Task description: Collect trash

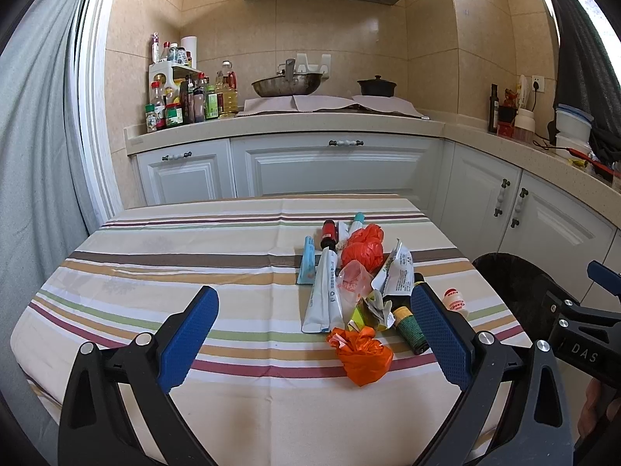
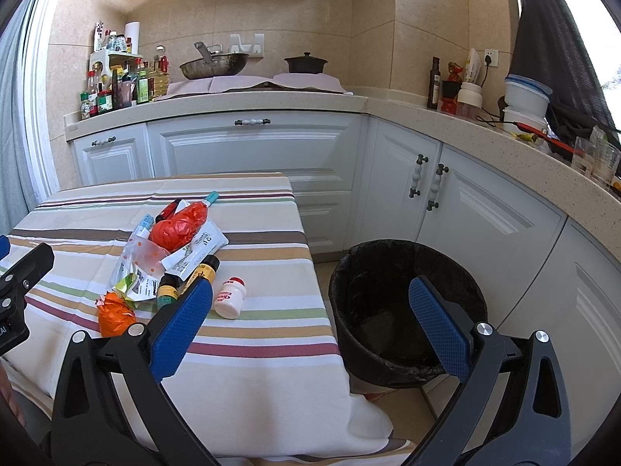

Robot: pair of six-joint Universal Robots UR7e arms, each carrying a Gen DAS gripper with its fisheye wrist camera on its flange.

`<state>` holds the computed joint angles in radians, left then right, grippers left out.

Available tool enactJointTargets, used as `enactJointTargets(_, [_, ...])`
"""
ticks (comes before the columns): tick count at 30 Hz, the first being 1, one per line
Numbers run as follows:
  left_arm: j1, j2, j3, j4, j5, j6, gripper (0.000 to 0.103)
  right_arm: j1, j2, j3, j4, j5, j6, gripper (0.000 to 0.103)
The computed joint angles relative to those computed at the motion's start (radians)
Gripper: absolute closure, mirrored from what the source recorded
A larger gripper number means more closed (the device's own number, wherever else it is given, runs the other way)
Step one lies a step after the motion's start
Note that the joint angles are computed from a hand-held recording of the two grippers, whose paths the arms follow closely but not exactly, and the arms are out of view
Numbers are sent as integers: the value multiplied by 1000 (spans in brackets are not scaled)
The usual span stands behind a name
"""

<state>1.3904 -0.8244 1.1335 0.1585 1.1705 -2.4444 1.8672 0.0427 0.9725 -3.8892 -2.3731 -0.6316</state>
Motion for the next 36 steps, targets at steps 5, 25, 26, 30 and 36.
enactJointTargets(5, [7,6,-7,10,2,-2,6,-1,-4,10,-2,0,2,4])
enactJointTargets(25, [22,118,-171,208,-68,-49,6,-38,2,8,73,-17,65,4])
enactJointTargets(26, [21,127,-182,221,-73,-51,6,-40,0,9,80,-17,71,4])
enactJointTargets(30, [20,154,-213,248,-84,-52,6,-51,-3,11,100,-15,90,4])
enactJointTargets(36, [15,197,-251,254,-110,-35,7,-66,-8,18,113,-9,103,6])
